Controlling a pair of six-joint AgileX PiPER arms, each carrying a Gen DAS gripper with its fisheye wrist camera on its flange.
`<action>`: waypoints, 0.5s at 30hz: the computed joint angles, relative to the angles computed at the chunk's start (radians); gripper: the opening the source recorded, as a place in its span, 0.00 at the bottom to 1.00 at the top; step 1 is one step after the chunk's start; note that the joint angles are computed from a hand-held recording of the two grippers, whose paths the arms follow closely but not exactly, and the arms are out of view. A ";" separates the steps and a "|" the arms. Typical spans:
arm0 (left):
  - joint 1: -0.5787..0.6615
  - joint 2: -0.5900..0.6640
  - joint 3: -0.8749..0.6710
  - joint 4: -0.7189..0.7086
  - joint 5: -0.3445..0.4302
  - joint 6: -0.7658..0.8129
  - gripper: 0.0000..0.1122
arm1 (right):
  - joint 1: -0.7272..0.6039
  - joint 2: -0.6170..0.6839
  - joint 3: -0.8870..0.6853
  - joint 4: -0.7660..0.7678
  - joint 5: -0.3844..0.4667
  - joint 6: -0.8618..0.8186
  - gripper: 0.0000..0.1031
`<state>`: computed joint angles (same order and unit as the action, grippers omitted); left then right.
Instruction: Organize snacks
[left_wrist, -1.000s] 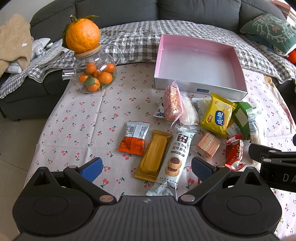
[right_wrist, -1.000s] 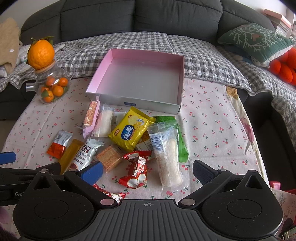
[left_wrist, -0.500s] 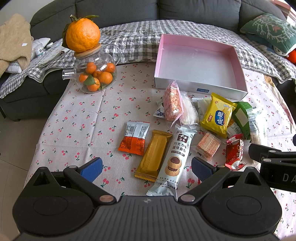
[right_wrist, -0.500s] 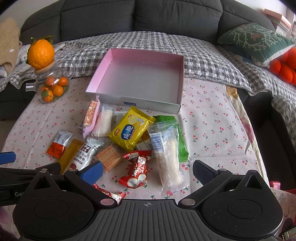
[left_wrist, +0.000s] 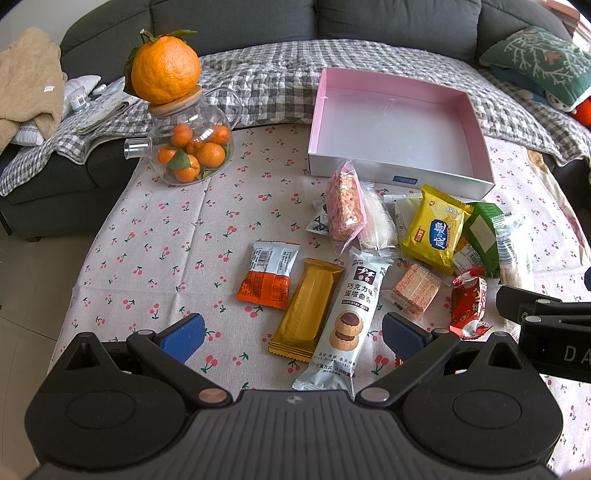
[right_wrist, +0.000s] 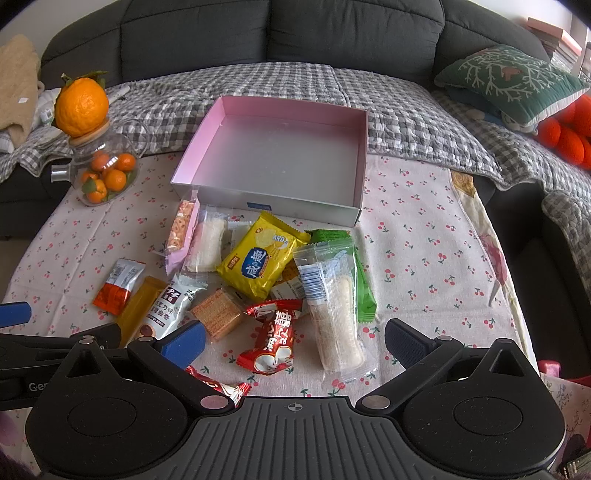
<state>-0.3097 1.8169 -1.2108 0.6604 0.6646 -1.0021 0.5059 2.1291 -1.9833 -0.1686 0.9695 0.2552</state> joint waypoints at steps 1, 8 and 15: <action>0.000 0.000 0.000 0.000 0.000 0.000 0.91 | 0.000 0.000 -0.001 0.000 0.000 0.000 1.00; 0.000 0.001 0.001 0.005 0.000 -0.004 0.91 | 0.002 0.000 0.001 -0.006 0.000 0.002 1.00; 0.016 -0.011 0.018 0.010 -0.034 0.015 0.91 | 0.010 -0.040 0.088 -0.081 -0.103 0.035 1.00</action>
<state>-0.2936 1.8058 -1.1930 0.6708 0.6306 -0.9876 0.5158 2.0892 -1.8956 -0.2498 0.8667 0.2906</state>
